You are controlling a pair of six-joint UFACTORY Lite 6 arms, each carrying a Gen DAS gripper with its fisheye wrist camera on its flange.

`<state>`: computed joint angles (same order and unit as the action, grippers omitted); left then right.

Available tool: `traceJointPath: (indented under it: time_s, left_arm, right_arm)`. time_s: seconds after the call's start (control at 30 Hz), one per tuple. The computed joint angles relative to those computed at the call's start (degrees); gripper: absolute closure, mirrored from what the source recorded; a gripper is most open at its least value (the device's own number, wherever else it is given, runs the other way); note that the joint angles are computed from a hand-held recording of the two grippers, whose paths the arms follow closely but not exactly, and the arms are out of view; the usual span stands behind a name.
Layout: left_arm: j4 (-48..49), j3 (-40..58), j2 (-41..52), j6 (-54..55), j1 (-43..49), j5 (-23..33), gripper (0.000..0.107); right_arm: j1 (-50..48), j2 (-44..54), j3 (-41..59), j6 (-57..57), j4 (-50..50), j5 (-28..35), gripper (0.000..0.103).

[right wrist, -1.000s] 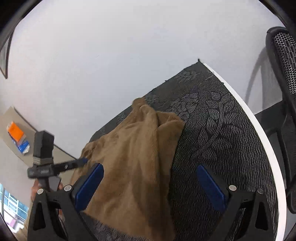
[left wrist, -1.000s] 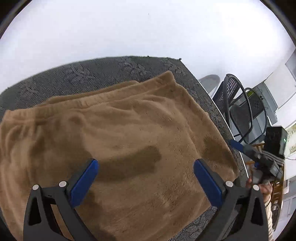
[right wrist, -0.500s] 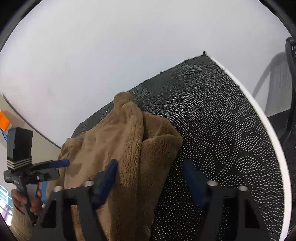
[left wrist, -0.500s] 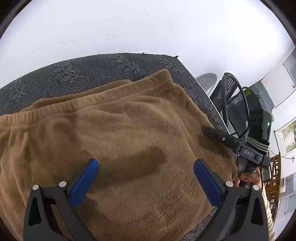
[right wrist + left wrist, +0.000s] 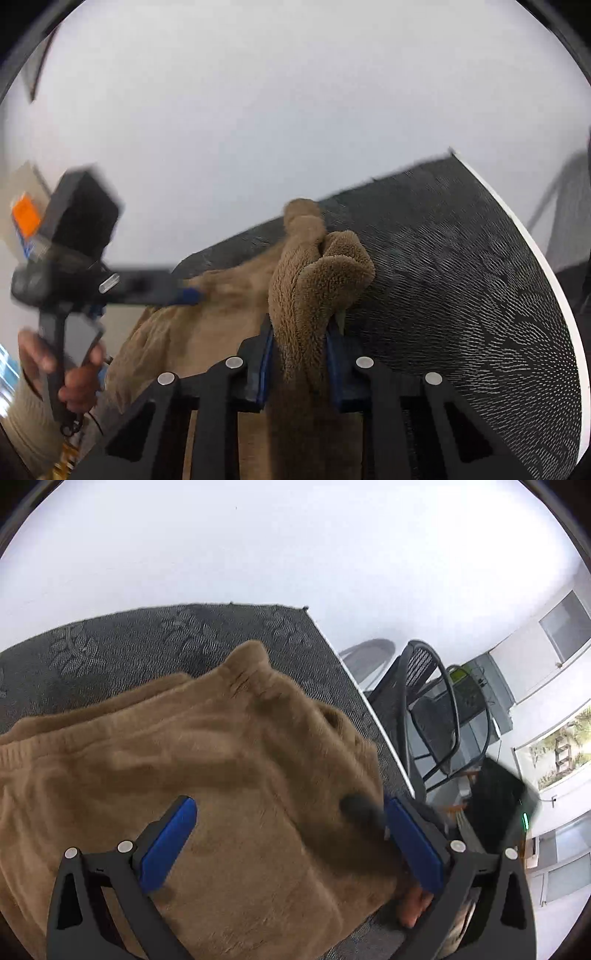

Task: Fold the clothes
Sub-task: 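Pinch the blanket corner with the left gripper beside the right gripper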

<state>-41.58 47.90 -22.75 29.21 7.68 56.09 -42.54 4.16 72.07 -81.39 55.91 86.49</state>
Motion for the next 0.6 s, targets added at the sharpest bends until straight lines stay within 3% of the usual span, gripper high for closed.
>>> traceJointPath:
  time_s: [0.13,0.43,0.6]
  left_arm:
    - [-4.51,0.91,2.38,0.62,1.34,2.66,0.004]
    - [-3.96,3.10,5.92,-4.08,-3.11,4.13,0.004]
    - [-3.15,2.47,6.67,-5.95,-7.21,0.30,0.004]
  right_arm:
    - [-0.29,-15.28,-11.94,-7.80,1.19,-5.71,0.078]
    - [0.49,-55.20,-40.42,-27.46,7.45,-20.17,0.078]
    - [1.17,-59.65,-42.72,-28.16,7.85,-21.30,0.078]
